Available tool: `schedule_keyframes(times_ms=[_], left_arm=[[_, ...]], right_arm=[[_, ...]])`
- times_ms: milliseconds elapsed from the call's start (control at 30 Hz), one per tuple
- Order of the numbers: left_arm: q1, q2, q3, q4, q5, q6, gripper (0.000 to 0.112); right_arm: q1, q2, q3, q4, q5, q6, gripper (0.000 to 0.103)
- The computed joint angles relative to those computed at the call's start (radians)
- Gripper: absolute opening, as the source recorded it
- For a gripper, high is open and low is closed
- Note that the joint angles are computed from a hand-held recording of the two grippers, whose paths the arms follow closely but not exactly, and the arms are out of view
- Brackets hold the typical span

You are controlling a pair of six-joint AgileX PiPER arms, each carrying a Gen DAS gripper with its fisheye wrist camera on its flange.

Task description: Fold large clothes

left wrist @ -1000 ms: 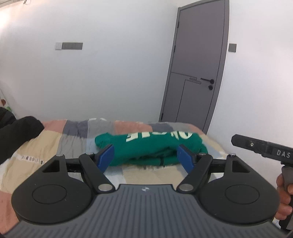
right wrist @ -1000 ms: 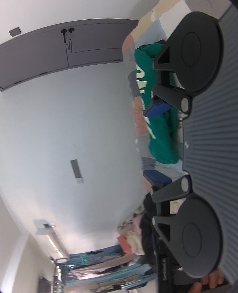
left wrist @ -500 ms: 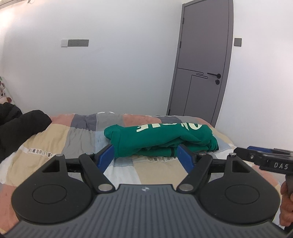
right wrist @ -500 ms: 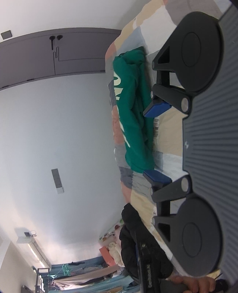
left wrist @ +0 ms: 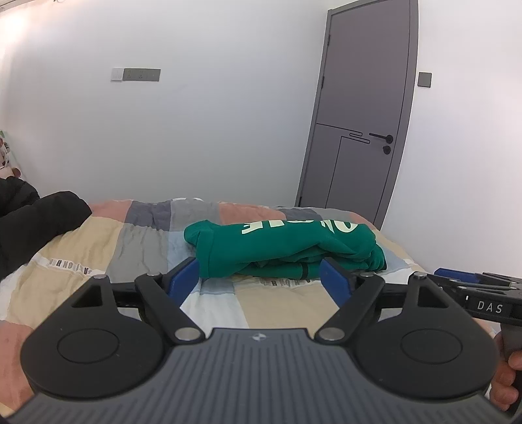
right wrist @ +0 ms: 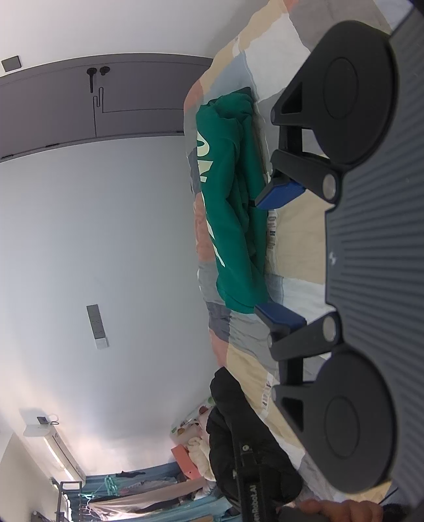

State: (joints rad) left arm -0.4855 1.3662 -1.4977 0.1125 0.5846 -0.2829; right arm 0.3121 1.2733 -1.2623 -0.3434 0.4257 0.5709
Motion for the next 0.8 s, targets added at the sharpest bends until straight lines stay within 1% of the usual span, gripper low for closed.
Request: schedule_keyframes(times_ms=[300,433,633,800], left_arm=[[-0.015,-0.004,0.004,0.019,0.002,-0.005,0.088],[-0.007,-0.007,0.006,-0.013,0.003,0.008,0.088],[0.0,-0.013,0.017,-0.015,-0.003,0.004,0.09],[0.002,-0.016,0.022,-0.021,-0.01,0.002,0.102]], right_arm=[[-0.004,-0.009,0.003,0.024,0.009,-0.022,0.067],[-0.009,-0.01,0.003,0.028,0.01,-0.027,0.067],[-0.007,-0.014,0.008,0.014,0.011,-0.017,0.067],[0.006,-0.011,0.005,-0.034,0.025,0.026,0.067]])
